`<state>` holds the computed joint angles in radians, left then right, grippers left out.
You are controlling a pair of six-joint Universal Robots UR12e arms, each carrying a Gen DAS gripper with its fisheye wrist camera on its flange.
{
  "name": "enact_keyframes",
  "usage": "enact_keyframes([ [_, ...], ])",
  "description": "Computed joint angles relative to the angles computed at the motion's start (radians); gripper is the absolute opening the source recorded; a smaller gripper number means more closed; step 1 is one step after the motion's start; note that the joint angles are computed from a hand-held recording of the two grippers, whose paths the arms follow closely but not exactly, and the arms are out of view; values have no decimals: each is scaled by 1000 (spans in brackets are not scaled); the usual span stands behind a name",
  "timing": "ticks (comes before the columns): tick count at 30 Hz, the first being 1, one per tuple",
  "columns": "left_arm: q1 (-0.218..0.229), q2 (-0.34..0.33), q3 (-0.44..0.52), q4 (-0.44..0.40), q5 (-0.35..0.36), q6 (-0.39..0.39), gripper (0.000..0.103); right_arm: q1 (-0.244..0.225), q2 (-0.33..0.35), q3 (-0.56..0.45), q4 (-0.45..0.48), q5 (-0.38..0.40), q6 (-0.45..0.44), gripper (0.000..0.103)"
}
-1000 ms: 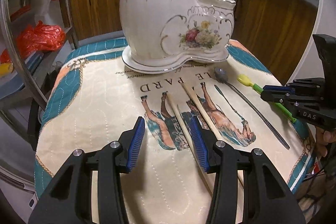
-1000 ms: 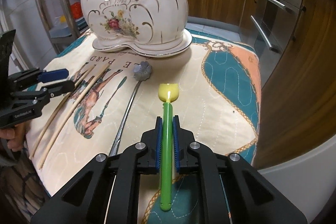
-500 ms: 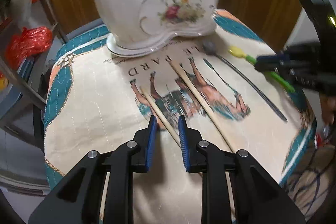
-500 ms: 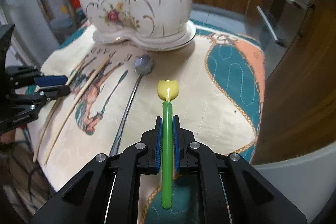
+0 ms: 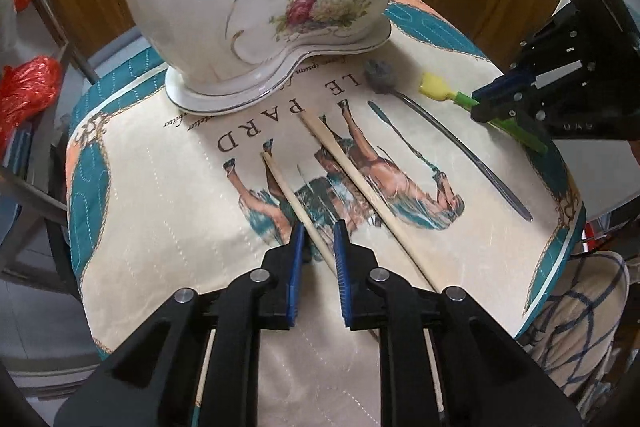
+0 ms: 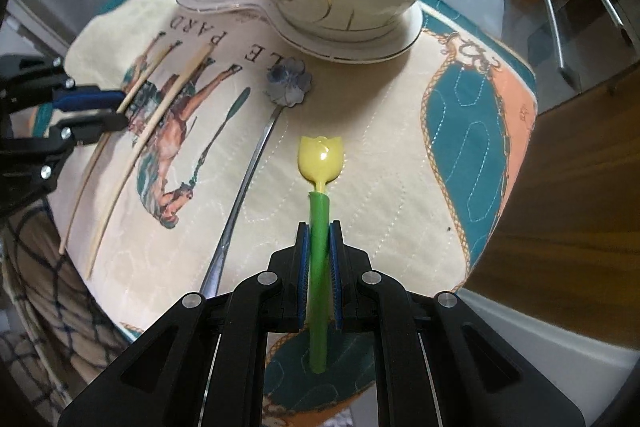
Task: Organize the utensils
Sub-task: 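Grasp a chopstick with the left tool while the right tool lifts the tulip spoon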
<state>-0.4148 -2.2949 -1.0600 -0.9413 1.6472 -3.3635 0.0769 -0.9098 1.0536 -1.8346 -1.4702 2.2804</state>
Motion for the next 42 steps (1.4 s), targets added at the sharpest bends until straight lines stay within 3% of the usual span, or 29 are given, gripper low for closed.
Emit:
enact_keyframes([
  [10,3,-19,84,-195,-19,49,16,28,17,-35,33,-97,-12,11],
  [15,5,-11,72,-184,-30,34,16,20,-5,9,-20,-61,-16,10],
  [17,7,-5,55,-159,-27,26,7,14,-28,42,-32,-39,-8,10],
  [22,16,27,-11,-51,-33,-18,5,-15,-55,75,-65,63,14,10],
  [32,40,137,-210,381,-31,-131,4,-96,-114,159,-211,415,123,10],
  [37,34,141,-225,500,-15,-162,4,-120,-102,164,-267,544,193,10],
  [42,19,127,-212,598,46,-167,4,-135,-93,174,-338,640,251,10],
])
